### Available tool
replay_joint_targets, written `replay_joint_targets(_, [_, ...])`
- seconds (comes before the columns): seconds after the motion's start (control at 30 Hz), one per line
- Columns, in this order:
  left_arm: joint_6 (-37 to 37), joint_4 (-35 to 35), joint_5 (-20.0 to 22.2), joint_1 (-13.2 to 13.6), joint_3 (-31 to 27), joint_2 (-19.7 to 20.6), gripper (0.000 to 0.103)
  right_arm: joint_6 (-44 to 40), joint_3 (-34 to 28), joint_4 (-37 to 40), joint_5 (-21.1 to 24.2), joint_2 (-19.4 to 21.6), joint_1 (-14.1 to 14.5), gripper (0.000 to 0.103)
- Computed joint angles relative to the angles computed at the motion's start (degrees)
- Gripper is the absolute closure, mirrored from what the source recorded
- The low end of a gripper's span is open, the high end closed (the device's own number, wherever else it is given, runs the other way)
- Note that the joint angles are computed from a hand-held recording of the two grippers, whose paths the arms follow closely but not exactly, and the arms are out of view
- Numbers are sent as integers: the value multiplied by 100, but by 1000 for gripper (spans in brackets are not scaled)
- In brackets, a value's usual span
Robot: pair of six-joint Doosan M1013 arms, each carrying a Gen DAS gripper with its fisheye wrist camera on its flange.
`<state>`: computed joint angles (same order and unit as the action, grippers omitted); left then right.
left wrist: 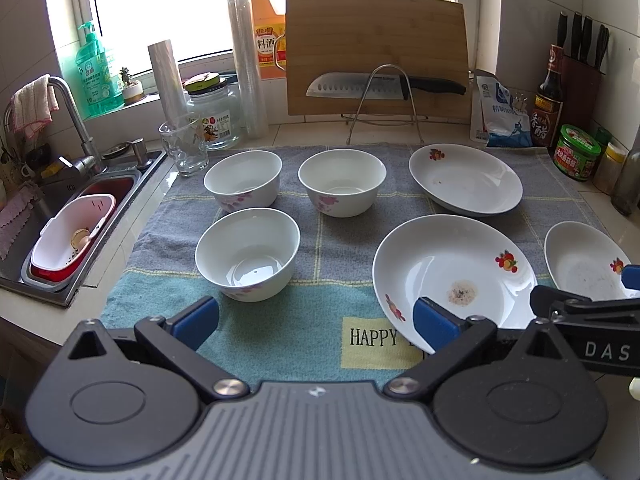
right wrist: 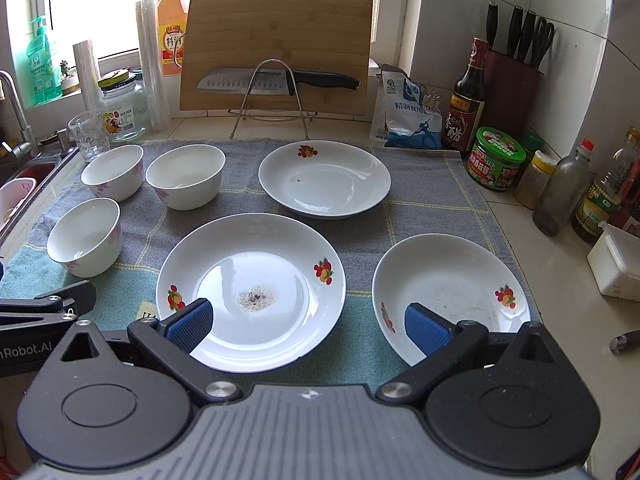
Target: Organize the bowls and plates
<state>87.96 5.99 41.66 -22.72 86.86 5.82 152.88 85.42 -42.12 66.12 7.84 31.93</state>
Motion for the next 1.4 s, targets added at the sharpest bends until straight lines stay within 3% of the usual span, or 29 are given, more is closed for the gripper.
replay_joint_targets(0.83, [405, -336, 25, 111, -55, 27, 1, 124, -93, -143, 208, 72, 109, 0])
replay_joint_targets(1.1, [965, -703, -32, 225, -96, 73, 1, 205, -119, -289, 208, 107, 178, 0])
replay_joint_targets(1.4, [1934, -1688, -393, 489, -73, 101, 1, 560, 20, -846, 49, 65, 309, 0])
